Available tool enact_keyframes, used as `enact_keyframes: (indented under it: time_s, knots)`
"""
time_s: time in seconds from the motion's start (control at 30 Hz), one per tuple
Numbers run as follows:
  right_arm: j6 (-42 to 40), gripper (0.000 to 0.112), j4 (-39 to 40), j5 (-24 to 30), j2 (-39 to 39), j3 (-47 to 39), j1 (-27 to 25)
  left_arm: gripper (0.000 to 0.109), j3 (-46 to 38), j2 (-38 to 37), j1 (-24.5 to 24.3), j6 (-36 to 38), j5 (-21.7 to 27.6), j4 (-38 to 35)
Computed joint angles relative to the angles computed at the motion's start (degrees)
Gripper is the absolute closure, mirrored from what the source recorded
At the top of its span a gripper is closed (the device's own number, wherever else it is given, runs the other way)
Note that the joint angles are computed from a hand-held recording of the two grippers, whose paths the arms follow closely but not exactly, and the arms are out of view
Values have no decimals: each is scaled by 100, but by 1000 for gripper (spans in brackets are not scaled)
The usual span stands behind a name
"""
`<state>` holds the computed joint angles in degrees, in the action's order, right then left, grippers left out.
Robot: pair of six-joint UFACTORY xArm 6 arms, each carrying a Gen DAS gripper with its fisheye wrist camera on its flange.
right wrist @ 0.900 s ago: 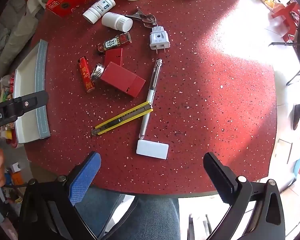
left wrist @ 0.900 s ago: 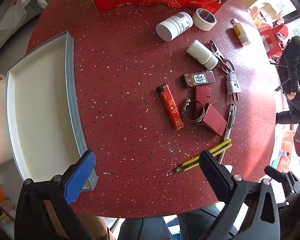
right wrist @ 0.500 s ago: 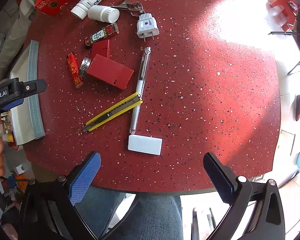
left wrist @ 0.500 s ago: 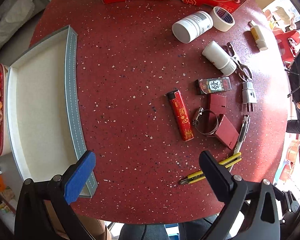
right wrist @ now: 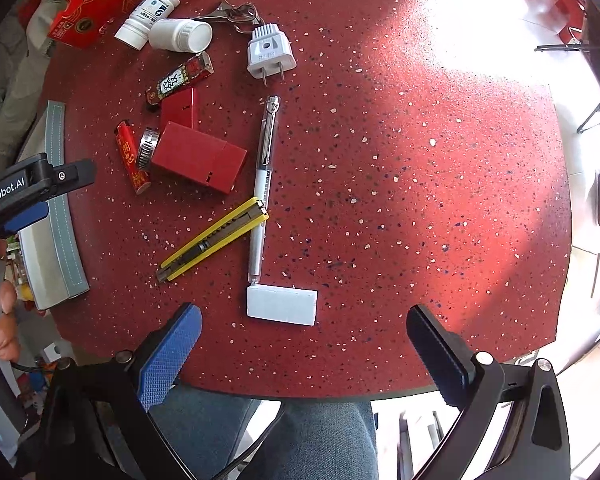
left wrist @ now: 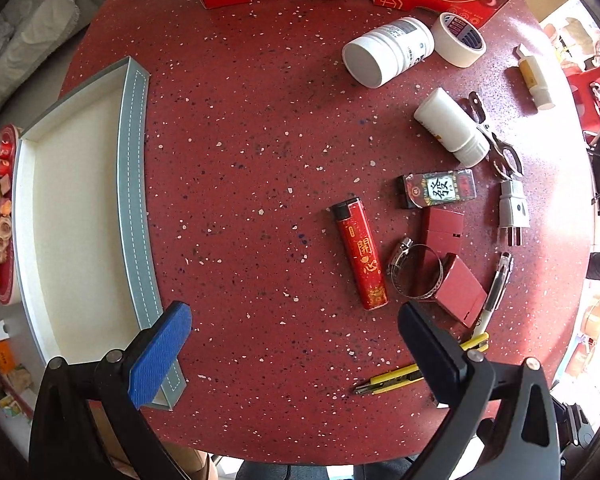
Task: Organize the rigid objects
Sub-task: 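Move both tools toward the red lighter and the silver marker pen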
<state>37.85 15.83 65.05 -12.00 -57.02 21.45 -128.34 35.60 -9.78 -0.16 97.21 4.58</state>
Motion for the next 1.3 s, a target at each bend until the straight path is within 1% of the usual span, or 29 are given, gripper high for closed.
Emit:
enact_keyframes:
  time_s: [0.03,0.07,0.1,0.13,0.23,0.3,0.33,0.37,0.4,0.5,0.6,0.67,0.87,1.07,1.13,1.3]
  knots:
    - [-18,9,-28,2,80,-75,-13,6,260,-175,5,-28,-158,131]
    - [-27,9,-62,-8,147,-142,-23,6,489,-304,36,-57,-335,109]
    - [-69,9,-59,-30,209,-199,-45,6,493,-308,32,-89,-342,137]
    - [-122,9,-31,-28,305,-302,-63,6,584,-341,68,-71,-467,0]
    - [-375,9,112,-198,463,-482,-120,6,549,-305,114,-48,-473,-26]
    - [-418,9,28,-112,592,-652,-139,6,616,-333,118,-54,-510,-68]
    - [-419,9,-22,-54,645,-719,-144,6,402,-200,153,2,-435,-62]
    - [-403,9,-50,4,685,-769,-139,6,419,-206,170,3,-434,-93]
    - [-376,9,-55,80,715,-802,-115,6,592,-280,285,108,-463,-251]
    - [-373,9,-78,158,770,-853,-100,6,531,-224,332,163,-459,-233]
    - [-388,9,-104,256,794,-865,-87,6,452,-164,342,198,-502,-205]
    - [-395,9,-102,292,829,-892,-76,6,288,-72,345,164,-442,-190]
    - [-346,9,-238,357,882,-937,-26,6,303,-51,350,134,-474,-226]
    - [-265,9,-446,281,958,-1021,51,6,267,-12,325,-15,-674,-210]
    - [-259,9,-444,271,955,-1009,57,6,162,70,305,-60,-642,-191]
    - [-229,9,-424,265,897,-905,38,6,239,66,211,-117,-812,-176]
